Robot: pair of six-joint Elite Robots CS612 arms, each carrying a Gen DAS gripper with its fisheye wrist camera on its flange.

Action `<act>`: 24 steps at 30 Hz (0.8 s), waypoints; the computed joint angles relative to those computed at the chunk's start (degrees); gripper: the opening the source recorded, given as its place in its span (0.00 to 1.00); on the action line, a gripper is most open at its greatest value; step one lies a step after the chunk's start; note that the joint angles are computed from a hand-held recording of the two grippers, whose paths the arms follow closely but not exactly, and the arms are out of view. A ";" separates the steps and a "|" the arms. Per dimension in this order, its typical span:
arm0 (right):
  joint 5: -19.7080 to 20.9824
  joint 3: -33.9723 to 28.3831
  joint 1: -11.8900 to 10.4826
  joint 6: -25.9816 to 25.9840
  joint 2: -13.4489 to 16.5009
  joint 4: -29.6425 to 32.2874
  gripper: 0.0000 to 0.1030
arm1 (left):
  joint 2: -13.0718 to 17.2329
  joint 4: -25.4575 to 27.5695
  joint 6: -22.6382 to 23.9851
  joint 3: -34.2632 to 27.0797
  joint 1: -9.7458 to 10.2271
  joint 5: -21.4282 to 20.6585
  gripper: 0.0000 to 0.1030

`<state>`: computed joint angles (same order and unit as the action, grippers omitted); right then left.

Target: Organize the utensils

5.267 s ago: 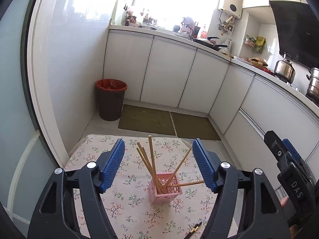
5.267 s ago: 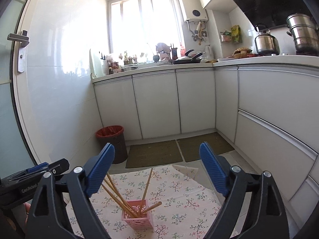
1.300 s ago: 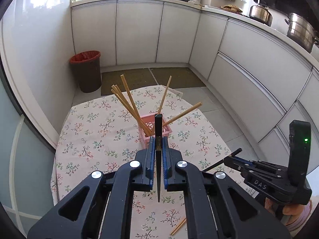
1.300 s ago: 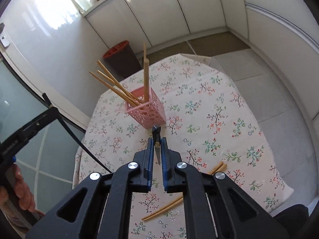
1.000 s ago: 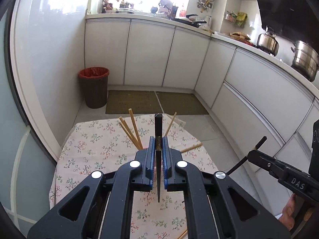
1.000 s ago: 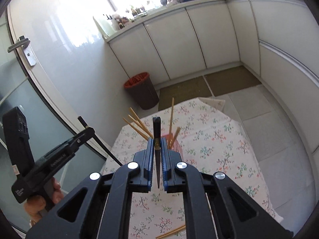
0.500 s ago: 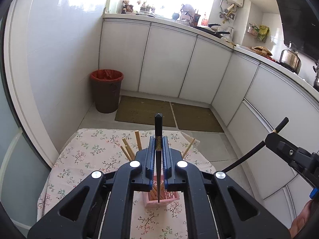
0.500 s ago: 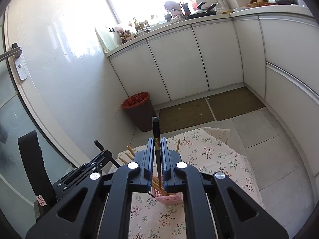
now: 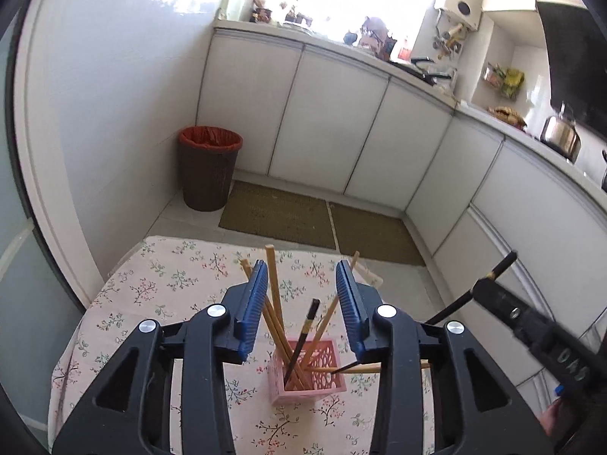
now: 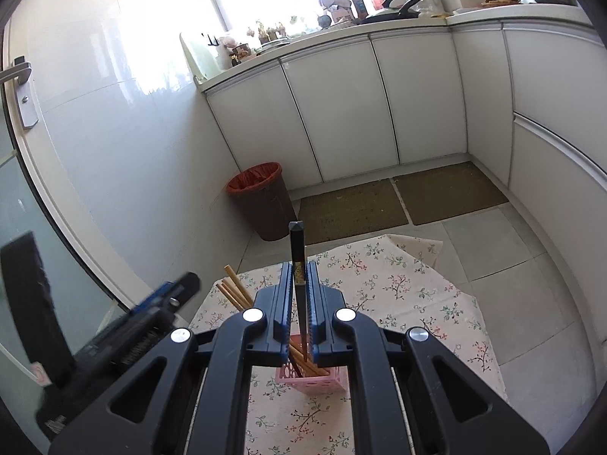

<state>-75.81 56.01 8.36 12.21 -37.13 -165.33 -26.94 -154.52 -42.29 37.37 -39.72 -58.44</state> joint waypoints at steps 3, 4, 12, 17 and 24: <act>-0.75 -0.92 0.46 -0.99 0.66 1.01 0.07 | -2.90 -4.78 -2.42 5.14 -0.14 3.02 0.48; -1.04 -1.29 0.62 -1.24 0.93 1.40 0.07 | -3.44 -5.31 -3.23 5.95 -0.06 3.37 0.49; -1.79 -3.26 1.45 -3.58 2.98 3.20 0.27 | -5.06 -1.92 -5.35 8.34 0.08 5.19 0.50; -5.19 -0.69 1.78 -4.12 0.85 -0.79 0.31 | -5.48 -1.41 -4.06 8.77 -0.55 7.03 0.60; -8.60 4.93 2.11 -4.03 -2.43 -7.26 0.53 | -6.44 -1.64 -2.30 9.94 -1.61 10.60 0.72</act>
<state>-84.40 60.94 10.47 8.18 -39.56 -172.59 -33.38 -156.16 -44.59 47.31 -41.34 -47.84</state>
